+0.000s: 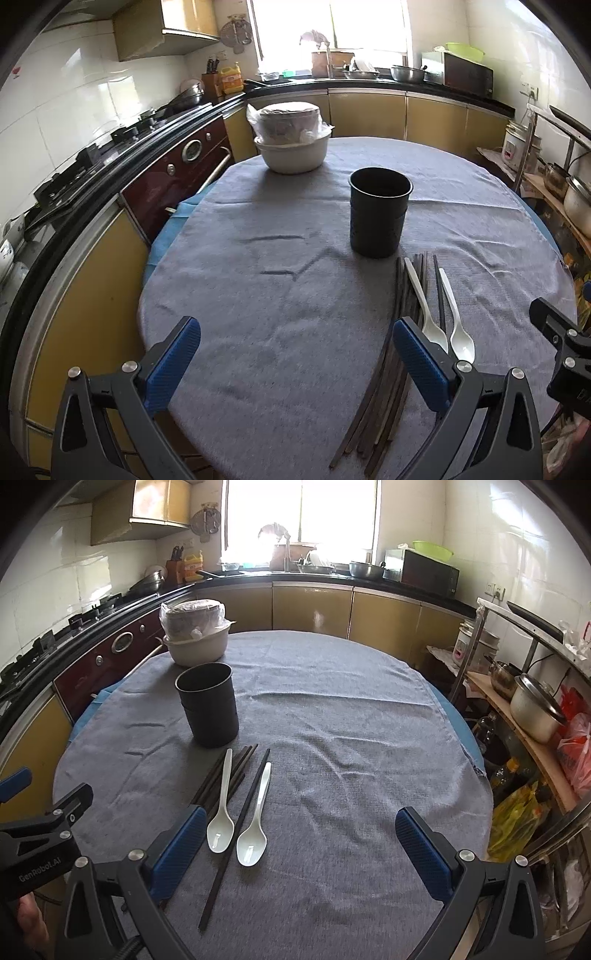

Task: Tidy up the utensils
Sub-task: 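Move the right tool toward the white spoons beside the chopsticks, then grasp a white spoon by its handle with the right tool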

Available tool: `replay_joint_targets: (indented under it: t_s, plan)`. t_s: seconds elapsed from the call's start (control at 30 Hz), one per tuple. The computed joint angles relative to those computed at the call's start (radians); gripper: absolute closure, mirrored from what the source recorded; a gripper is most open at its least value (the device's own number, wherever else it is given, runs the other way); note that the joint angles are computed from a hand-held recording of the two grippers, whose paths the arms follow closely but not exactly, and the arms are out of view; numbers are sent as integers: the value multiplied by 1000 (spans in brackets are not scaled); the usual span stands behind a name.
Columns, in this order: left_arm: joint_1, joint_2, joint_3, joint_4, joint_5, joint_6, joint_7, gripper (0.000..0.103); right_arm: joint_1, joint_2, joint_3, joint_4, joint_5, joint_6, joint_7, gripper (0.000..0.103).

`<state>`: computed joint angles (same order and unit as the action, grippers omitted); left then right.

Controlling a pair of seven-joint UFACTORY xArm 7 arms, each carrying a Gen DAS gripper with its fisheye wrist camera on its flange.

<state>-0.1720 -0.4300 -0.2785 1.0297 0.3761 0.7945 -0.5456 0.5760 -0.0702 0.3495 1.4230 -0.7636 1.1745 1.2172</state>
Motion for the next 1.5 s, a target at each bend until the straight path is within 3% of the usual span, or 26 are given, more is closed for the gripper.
replay_joint_targets:
  t_s: [0.1, 0.2, 0.43, 0.53, 0.63, 0.7, 0.83, 0.9, 1.0, 1.17, 1.5]
  plan:
    - [-24, 43, 26, 22, -49, -22, 45, 0, -16, -13, -18, -33, 19, -66, -14, 0]
    - [-37, 110, 42, 50, -74, -54, 87, 0, -59, -61, -61, -135, 108, -237, -27, 2]
    - [-93, 235, 104, 119, -249, -41, 233, 0, -163, -57, -106, -270, 308, -567, -125, 30]
    - [-96, 280, 109, 151, -258, -45, 255, 2, -167, -5, -118, -252, 432, -619, -231, 42]
    - [-100, 321, 111, 190, -263, -47, 267, 9, -162, 43, -124, -213, 547, -574, -329, 58]
    - [-102, 342, 115, 214, -263, -31, 272, 23, -158, 98, -130, -168, 609, -568, -396, 65]
    - [-99, 359, 127, 223, -272, -21, 277, 31, -143, 191, -141, -71, 634, -520, -461, 76]
    - [-97, 363, 132, 226, -282, -19, 294, 41, -124, 232, -155, -16, 597, -469, -448, 82]
    - [-99, 393, 137, 263, -336, 4, 343, 44, -105, 256, -170, 23, 560, -435, -442, 91]
    - [-117, 479, 129, 368, -395, 64, 390, 44, -114, 182, -182, -77, 567, -477, -401, 93]
    - [-178, 631, 125, 516, -360, 134, 313, 45, -181, 9, -153, -257, 595, -517, -344, 93]
